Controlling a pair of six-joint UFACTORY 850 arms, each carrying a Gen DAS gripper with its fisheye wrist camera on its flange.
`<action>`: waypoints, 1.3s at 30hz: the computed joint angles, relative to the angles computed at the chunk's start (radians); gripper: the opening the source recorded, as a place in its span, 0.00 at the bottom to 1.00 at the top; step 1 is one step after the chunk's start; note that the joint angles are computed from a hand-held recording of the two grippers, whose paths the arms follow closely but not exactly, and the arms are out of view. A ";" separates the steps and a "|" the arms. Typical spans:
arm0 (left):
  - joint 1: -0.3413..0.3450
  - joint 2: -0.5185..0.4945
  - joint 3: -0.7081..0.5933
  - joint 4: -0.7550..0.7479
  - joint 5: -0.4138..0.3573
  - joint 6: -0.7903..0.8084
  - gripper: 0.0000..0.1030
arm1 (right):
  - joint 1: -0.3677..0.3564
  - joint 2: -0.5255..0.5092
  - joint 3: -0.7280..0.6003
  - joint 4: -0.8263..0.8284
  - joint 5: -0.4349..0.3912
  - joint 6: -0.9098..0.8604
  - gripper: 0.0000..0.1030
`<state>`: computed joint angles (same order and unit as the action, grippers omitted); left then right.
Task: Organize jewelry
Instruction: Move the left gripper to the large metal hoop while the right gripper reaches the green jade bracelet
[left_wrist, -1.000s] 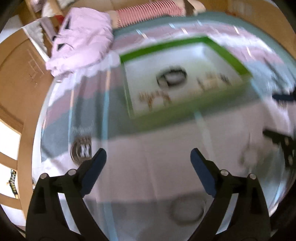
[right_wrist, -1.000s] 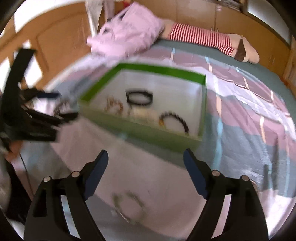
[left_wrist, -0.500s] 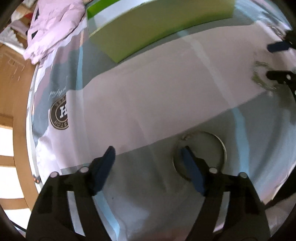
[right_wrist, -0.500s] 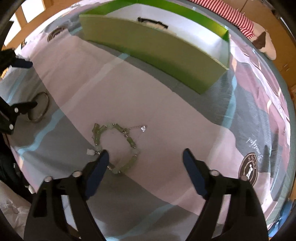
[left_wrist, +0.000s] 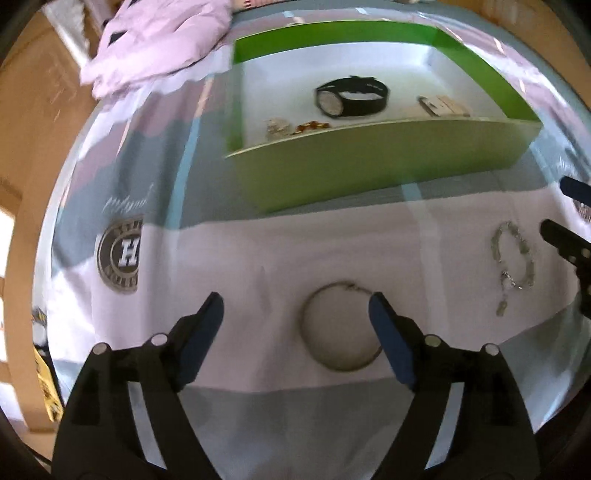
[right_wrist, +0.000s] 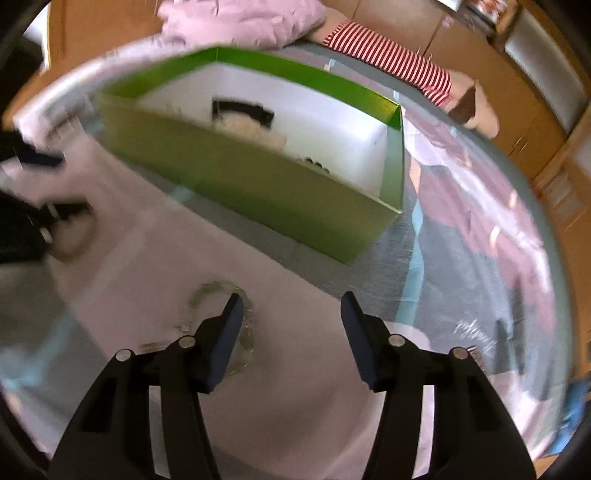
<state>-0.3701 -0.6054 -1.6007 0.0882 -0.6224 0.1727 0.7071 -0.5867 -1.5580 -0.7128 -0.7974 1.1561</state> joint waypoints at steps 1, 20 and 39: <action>0.010 -0.008 -0.013 -0.027 -0.020 0.005 0.80 | -0.005 0.024 0.022 0.006 0.034 0.019 0.64; -0.025 -0.020 0.023 -0.003 -0.042 0.022 0.82 | -0.023 -0.067 -0.068 0.378 0.078 -0.179 0.71; -0.011 -0.020 -0.002 -0.017 -0.012 -0.017 0.92 | -0.020 -0.016 -0.020 0.269 0.104 -0.044 0.77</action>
